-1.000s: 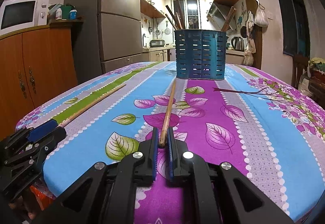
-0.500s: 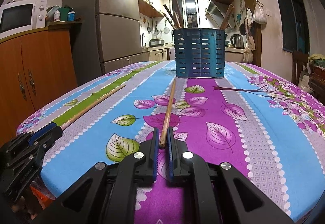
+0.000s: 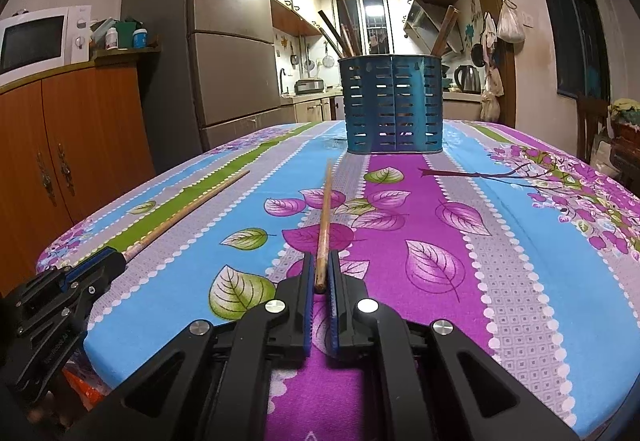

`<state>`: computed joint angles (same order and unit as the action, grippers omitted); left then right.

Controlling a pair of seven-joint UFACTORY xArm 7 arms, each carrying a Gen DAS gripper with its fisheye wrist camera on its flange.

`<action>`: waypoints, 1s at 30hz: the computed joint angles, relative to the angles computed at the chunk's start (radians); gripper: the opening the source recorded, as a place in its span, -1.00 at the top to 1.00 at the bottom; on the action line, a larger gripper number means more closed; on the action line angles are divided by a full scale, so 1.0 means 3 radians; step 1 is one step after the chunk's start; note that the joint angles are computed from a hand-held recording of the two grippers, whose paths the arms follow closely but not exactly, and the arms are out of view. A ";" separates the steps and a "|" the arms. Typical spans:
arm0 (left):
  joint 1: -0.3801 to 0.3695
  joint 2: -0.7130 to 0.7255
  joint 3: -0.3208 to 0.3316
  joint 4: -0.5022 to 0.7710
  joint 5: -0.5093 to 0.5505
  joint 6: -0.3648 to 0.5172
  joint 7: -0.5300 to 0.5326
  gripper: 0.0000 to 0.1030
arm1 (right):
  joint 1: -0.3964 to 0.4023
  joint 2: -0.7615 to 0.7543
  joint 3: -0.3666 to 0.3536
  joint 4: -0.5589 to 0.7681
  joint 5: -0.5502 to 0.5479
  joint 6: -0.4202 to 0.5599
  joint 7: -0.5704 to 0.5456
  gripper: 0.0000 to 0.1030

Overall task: Organize utensils
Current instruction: 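Close the left gripper on a chopstick while the right gripper grasps another, then carry the left gripper's chopstick upright into the holder while the right gripper does likewise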

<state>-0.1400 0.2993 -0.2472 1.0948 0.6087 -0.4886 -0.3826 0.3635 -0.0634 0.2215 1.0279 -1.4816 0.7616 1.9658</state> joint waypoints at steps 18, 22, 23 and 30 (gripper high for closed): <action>-0.0046 -0.0332 0.0065 0.0163 0.0463 -0.0159 -0.0418 0.89 | -0.0062 -0.0768 0.0360 -0.0260 0.0146 0.0366 -0.0390 0.86; -0.0107 -0.0343 0.0096 0.0286 0.0498 -0.0187 -0.0461 0.89 | -0.0137 -0.0974 0.0468 -0.0297 0.0172 0.0444 -0.0521 0.86; -0.0114 -0.0337 0.0093 0.0342 0.0522 -0.0188 -0.0491 0.89 | -0.0160 -0.1020 0.0491 -0.0297 0.0179 0.0458 -0.0567 0.86; -0.0098 -0.0189 0.0023 0.0852 0.0852 -0.0123 -0.0830 0.89 | -0.0349 -0.1237 0.0565 -0.0253 0.0204 0.0357 -0.0872 0.86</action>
<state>-0.1694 0.2425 -0.2402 1.3504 0.8641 -0.5255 -0.6316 0.2586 -0.4345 0.3910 0.9520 -1.4204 0.8688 1.7043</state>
